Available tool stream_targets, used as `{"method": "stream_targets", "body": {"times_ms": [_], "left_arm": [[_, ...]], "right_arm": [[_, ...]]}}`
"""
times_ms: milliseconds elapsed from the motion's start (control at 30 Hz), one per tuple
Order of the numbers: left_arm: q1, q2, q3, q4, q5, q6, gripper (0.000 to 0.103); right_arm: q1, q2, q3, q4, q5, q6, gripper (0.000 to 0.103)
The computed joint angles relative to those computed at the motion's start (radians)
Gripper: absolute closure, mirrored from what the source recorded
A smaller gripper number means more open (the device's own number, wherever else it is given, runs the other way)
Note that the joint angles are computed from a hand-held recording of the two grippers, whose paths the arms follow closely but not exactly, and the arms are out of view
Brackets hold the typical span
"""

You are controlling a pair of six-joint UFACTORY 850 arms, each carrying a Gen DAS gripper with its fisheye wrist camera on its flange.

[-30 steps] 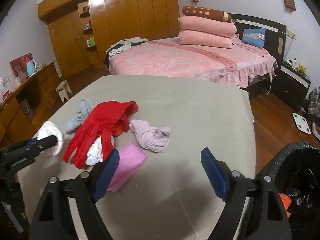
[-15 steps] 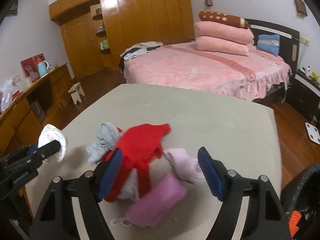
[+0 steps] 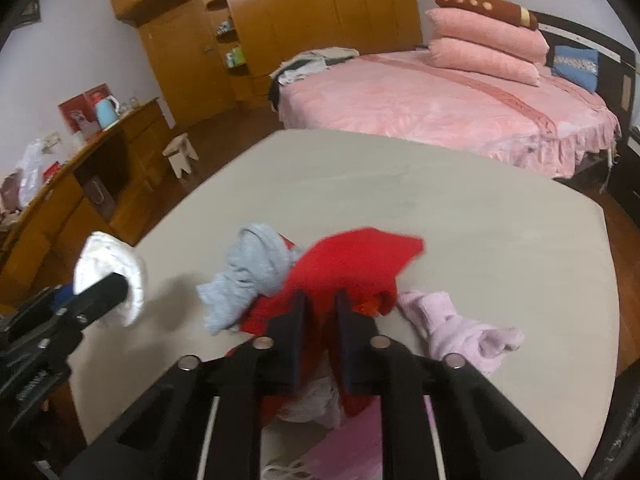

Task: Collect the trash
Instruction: 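Carry the white cloth and red glove over the bin and open both tools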

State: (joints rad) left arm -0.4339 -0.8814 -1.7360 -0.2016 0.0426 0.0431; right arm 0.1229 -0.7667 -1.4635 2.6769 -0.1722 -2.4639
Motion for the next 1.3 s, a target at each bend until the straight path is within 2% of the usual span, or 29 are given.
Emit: {"method": "stream_targets", "body": {"times_ms": [100, 200, 300, 467, 900, 1233, 1300], "left_arm": [[-0.002, 0.016, 0.02, 0.023, 0.016, -0.015, 0.071], [-0.004, 0.034, 0.041, 0.128, 0.025, -0.125, 0.071], [-0.012, 0.055, 0.061, 0.147, 0.035, -0.148, 0.071], [-0.029, 0.094, 0.092, 0.093, 0.043, -0.09, 0.071], [-0.078, 0.167, 0.146, 0.347, 0.071, -0.327, 0.071], [-0.136, 0.193, 0.158, 0.487, 0.083, -0.451, 0.071], [-0.151, 0.194, 0.161, 0.585, 0.084, -0.549, 0.071]], "right_arm": [[-0.004, 0.047, 0.054, 0.02, -0.052, -0.027, 0.094], [-0.009, 0.095, 0.106, 0.018, -0.096, -0.033, 0.094], [-0.01, 0.143, 0.153, 0.039, -0.131, -0.066, 0.094], [-0.023, 0.214, 0.215, 0.048, -0.174, -0.094, 0.094], [-0.063, 0.389, 0.393, 0.143, -0.251, -0.2, 0.094], [-0.099, 0.526, 0.549, 0.305, -0.277, -0.358, 0.094], [-0.106, 0.557, 0.585, 0.354, -0.278, -0.412, 0.094]]}}
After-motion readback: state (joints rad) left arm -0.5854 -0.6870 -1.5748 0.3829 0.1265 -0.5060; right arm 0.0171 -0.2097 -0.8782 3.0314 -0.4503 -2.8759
